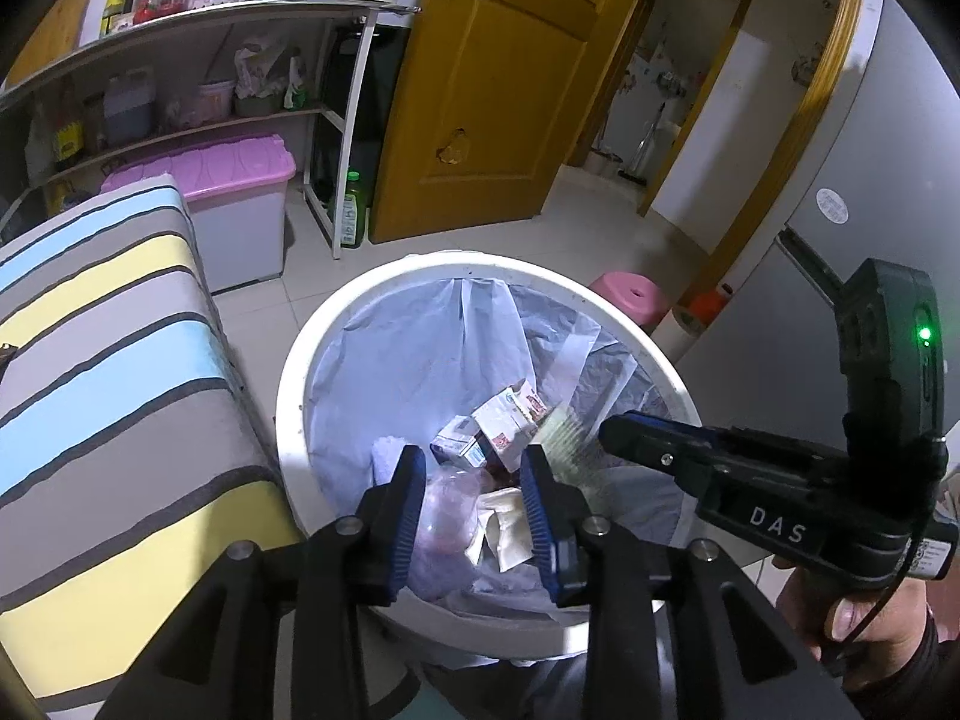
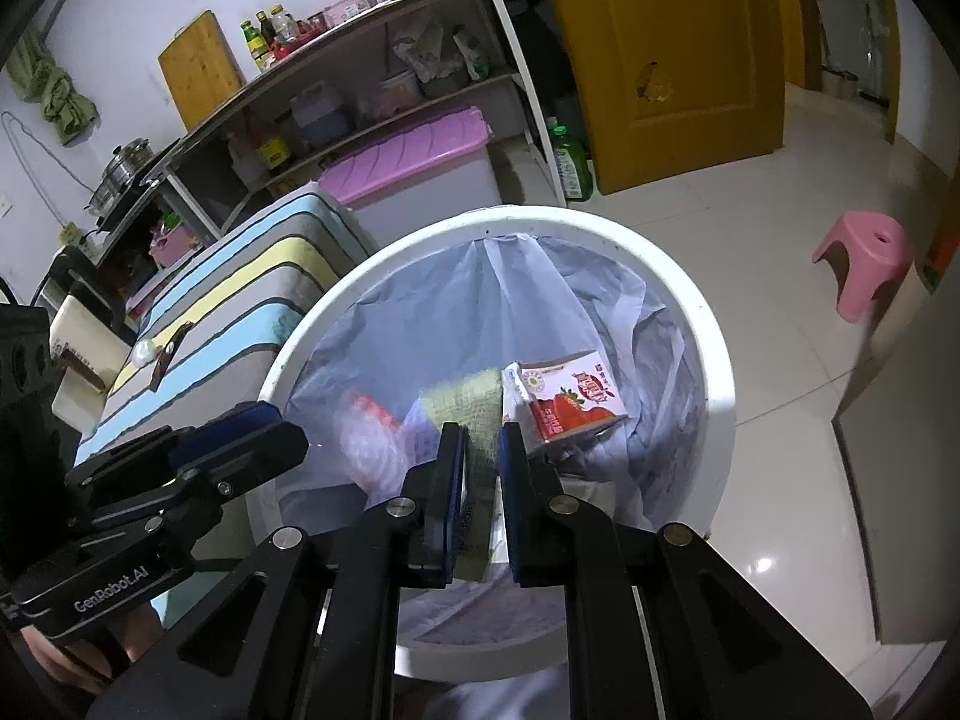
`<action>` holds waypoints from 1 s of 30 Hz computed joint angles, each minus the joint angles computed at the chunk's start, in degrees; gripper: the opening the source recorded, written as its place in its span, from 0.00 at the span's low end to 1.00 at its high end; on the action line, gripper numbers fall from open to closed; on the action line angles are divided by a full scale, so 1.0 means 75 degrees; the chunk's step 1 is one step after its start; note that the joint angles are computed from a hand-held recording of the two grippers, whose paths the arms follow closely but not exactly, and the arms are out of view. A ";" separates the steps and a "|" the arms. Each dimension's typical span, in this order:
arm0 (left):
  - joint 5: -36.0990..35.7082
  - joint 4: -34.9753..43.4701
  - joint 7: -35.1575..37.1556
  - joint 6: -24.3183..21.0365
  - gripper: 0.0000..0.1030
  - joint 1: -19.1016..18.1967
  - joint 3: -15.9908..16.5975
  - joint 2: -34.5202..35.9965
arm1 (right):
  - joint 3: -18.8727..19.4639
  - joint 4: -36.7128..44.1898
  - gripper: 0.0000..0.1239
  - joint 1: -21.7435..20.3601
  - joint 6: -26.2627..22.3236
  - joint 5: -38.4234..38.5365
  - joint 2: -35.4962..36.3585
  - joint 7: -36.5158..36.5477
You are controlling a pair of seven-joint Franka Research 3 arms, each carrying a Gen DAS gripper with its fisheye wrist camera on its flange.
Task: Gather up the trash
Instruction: 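Carry the cup and green wrapper over the bin and open both grippers, then move both tools back from the bin toward the table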
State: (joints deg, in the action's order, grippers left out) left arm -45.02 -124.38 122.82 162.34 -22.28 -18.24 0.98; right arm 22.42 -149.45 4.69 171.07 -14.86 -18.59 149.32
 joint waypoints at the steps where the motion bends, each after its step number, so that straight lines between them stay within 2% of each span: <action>1: -0.0019 -0.0010 0.0011 -0.0003 0.32 0.0007 0.0006 -0.0013 | 0.0003 0.0030 0.10 -0.0004 -0.0014 -0.0007 0.0021 0.0001; 11: -0.0419 -0.0349 0.0162 0.0226 0.32 -0.0068 0.0150 -0.0392 | 0.0180 0.0119 0.11 -0.0096 -0.0139 -0.0277 -0.0103 0.0260; 14: -0.0585 -0.0513 0.0269 0.0312 0.32 -0.0162 0.0287 -0.0601 | 0.0251 0.0143 0.12 -0.0096 -0.0153 -0.0375 -0.0207 0.0345; 19: -0.0721 -0.0842 0.0316 0.0452 0.32 -0.0358 0.0565 -0.1003 | 0.0382 0.0212 0.21 -0.0085 -0.0196 -0.0464 -0.0371 0.0304; 30: -0.0352 -0.1646 -0.0177 0.0820 0.32 -0.0764 0.1267 -0.1807 | 0.0701 0.0693 0.21 -0.0050 -0.0271 -0.0888 -0.0218 0.0429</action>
State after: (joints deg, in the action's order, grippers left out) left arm -47.66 -136.73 121.49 168.50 -28.01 -8.74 -12.57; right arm 27.68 -144.25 4.31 169.04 -21.51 -20.22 152.53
